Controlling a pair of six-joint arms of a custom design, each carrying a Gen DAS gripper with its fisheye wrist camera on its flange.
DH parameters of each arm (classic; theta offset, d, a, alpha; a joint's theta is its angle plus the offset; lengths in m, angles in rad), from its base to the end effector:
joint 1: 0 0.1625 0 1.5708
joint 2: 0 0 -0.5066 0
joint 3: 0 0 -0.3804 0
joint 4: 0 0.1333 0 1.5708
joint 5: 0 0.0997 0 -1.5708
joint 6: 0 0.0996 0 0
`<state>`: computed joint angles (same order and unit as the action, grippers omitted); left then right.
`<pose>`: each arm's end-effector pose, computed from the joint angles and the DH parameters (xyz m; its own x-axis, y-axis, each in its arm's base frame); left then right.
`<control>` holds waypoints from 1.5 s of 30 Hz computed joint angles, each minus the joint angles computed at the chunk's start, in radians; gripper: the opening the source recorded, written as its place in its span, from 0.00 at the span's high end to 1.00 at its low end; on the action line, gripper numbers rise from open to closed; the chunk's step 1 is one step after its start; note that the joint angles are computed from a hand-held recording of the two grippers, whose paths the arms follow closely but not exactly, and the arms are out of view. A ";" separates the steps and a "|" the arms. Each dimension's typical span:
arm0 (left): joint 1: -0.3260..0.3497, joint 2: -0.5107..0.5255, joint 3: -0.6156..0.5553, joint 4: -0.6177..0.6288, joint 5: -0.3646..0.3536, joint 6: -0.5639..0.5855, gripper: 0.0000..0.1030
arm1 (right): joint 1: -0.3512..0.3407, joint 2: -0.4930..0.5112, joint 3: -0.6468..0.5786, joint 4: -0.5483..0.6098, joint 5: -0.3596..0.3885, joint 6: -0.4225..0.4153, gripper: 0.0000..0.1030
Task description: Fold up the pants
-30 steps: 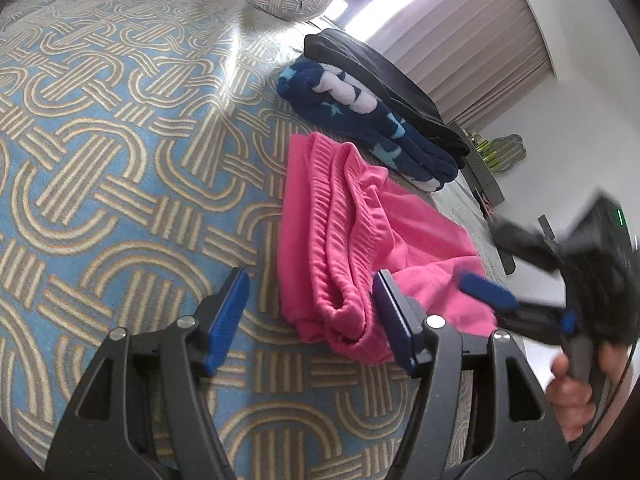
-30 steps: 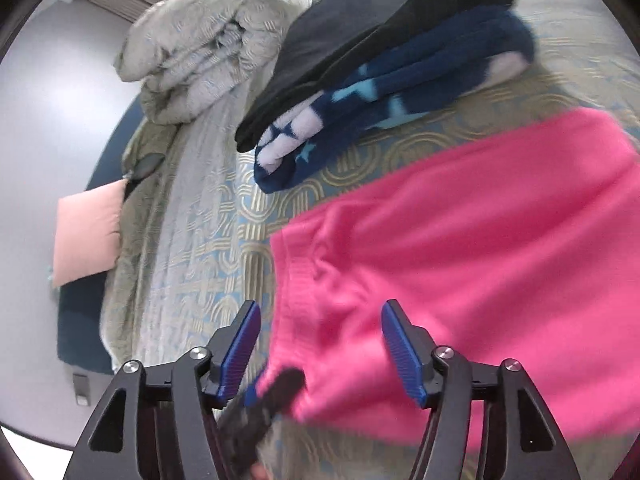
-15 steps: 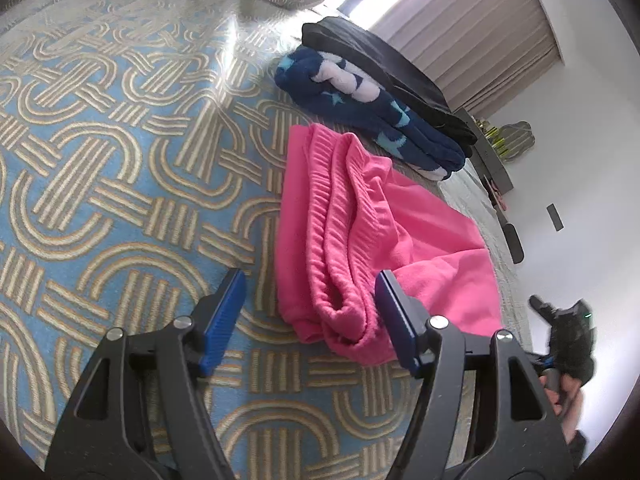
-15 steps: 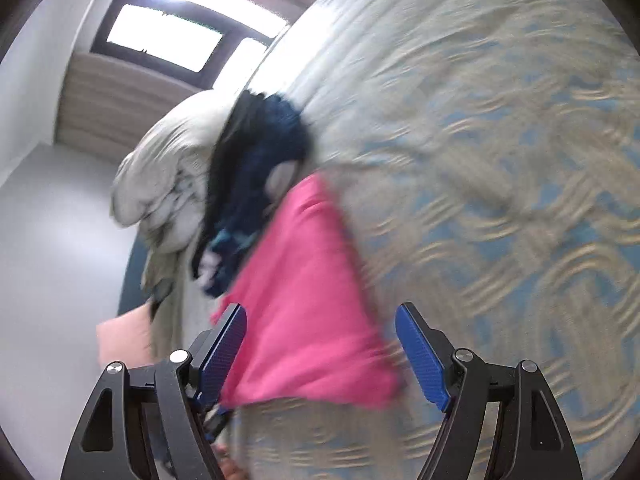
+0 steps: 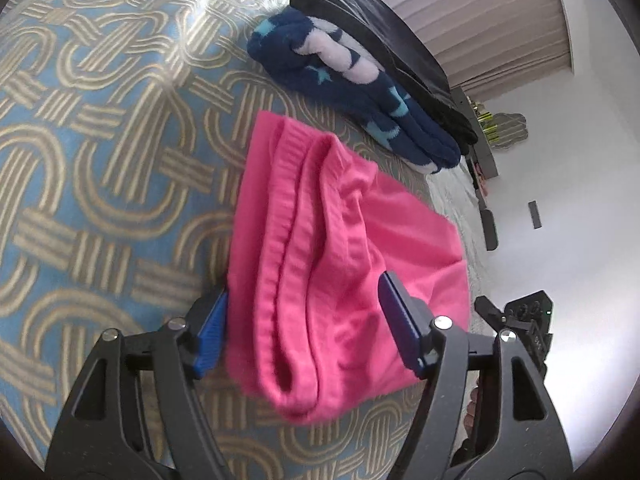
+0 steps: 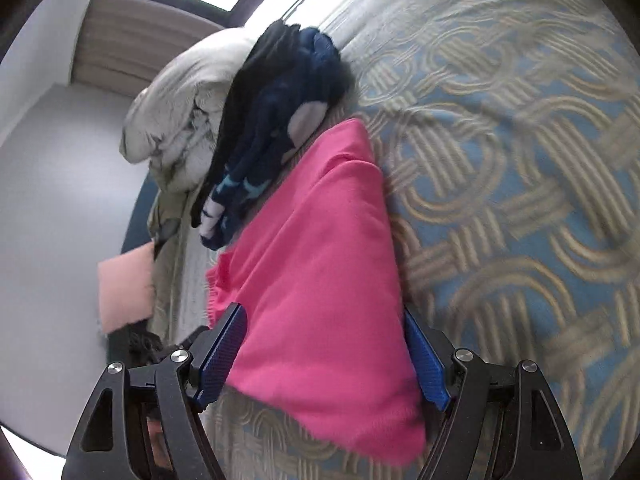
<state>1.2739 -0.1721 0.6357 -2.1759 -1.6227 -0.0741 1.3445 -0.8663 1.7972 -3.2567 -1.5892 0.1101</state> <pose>-0.1560 -0.9479 -0.0053 -0.9716 0.2283 0.0617 0.2183 0.9662 -0.1368 -0.0281 -0.7078 0.2392 -0.9477 0.3132 -0.0620 0.2692 0.6794 -0.6826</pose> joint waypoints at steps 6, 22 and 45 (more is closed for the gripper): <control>0.011 0.124 -0.290 0.204 -0.058 -0.004 0.30 | -0.013 0.028 -0.077 0.058 0.052 0.001 0.23; -0.019 0.025 -0.104 0.117 -0.067 0.136 0.78 | 0.047 0.024 -0.097 0.073 -0.035 -0.094 0.86; -0.227 0.044 -0.111 0.107 -0.131 0.206 0.77 | 0.055 -0.322 0.163 -0.103 -0.054 -0.097 0.87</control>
<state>1.0465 -0.1276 0.5242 -2.0688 -1.7541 0.1321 1.3992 -1.1881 1.9602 -3.3601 -1.6435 0.0127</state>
